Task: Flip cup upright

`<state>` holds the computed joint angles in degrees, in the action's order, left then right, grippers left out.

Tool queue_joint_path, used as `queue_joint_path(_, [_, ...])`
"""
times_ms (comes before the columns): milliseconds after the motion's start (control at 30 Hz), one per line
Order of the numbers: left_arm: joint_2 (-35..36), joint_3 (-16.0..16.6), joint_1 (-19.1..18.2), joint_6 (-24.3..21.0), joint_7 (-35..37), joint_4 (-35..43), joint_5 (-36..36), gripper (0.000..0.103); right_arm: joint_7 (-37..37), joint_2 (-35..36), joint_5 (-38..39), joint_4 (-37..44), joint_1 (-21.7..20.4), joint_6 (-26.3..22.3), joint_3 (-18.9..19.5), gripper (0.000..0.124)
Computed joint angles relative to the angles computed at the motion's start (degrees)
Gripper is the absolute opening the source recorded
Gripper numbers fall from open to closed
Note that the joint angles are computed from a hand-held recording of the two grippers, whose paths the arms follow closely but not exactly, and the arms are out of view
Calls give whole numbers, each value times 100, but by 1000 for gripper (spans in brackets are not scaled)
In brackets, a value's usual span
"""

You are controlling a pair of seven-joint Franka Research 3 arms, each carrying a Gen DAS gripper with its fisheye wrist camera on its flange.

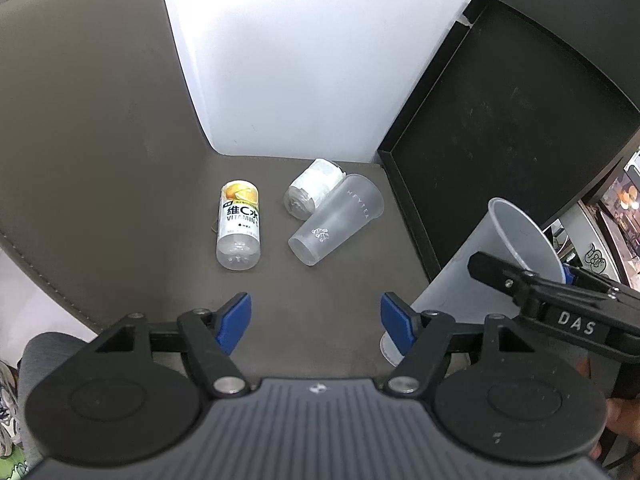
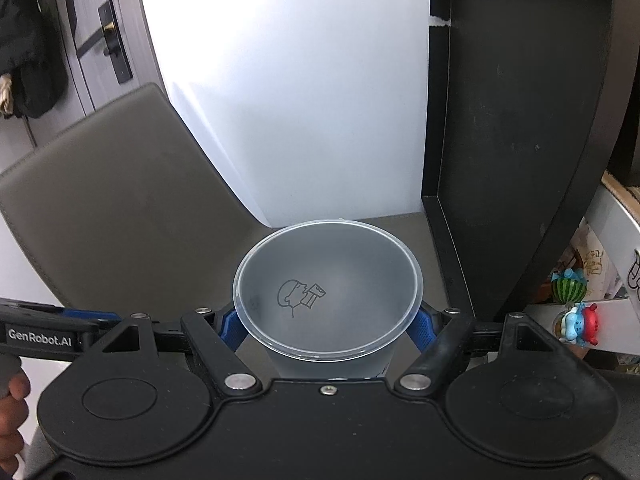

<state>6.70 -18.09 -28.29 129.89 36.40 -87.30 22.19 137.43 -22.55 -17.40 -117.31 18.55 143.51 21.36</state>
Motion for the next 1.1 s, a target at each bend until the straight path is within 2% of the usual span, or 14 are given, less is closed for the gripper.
queue_joint_path(400, [84,36,65,65,10,-67,-195,71,90,454,-357,149,131,-172,-6,76])
queue_joint_path(667, [169,58,126,84,91,-89,-371,71,286,616,-616,41,272,27,-83,76])
queue_joint_path(867, [297,80,136,25,142,36,-442,71,93,771,-497,114,440,-119,-201,77])
queue_joint_path(1100, [354,92,133,-29,182,94,-494,71,98,720,-576,57,479,-65,-232,77])
